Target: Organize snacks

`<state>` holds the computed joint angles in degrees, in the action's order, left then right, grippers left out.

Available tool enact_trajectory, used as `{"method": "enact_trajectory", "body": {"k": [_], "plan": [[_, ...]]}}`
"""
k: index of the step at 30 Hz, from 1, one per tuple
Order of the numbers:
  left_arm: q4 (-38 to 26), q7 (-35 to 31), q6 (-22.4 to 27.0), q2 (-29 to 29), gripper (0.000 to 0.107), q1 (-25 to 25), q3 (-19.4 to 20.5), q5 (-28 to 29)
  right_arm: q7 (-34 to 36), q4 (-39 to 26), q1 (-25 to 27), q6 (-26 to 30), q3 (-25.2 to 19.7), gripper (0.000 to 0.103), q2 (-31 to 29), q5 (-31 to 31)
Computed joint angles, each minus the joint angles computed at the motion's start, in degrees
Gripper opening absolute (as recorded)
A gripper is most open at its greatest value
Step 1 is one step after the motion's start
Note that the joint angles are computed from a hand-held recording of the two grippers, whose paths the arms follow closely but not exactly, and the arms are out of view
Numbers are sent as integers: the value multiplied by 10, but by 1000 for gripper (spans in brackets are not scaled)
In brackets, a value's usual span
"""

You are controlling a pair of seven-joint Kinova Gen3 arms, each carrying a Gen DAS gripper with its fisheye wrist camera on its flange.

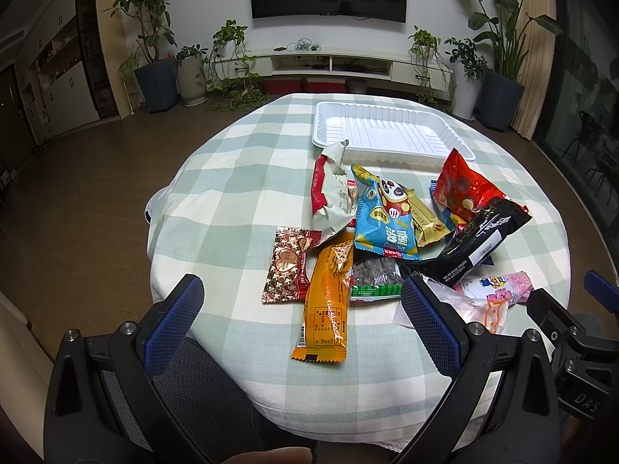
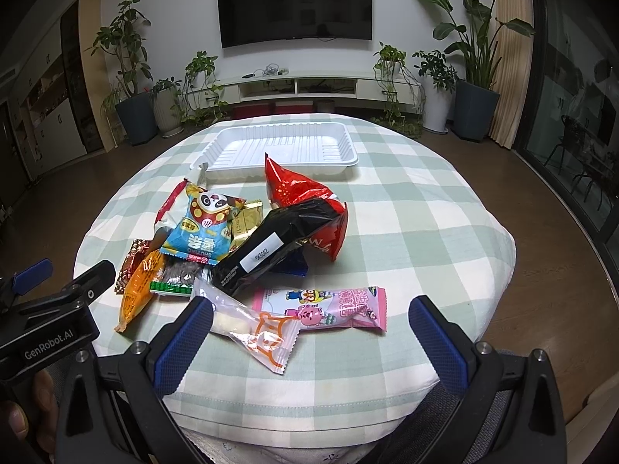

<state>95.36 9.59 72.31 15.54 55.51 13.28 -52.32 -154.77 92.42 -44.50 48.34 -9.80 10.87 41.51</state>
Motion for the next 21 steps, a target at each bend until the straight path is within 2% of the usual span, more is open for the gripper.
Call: {"method": "enact_trajectory", "body": {"k": [21], "plan": [[0, -2, -2, -1, 103, -2, 0, 2, 3, -2, 1, 0, 0, 103, 1, -3]]}}
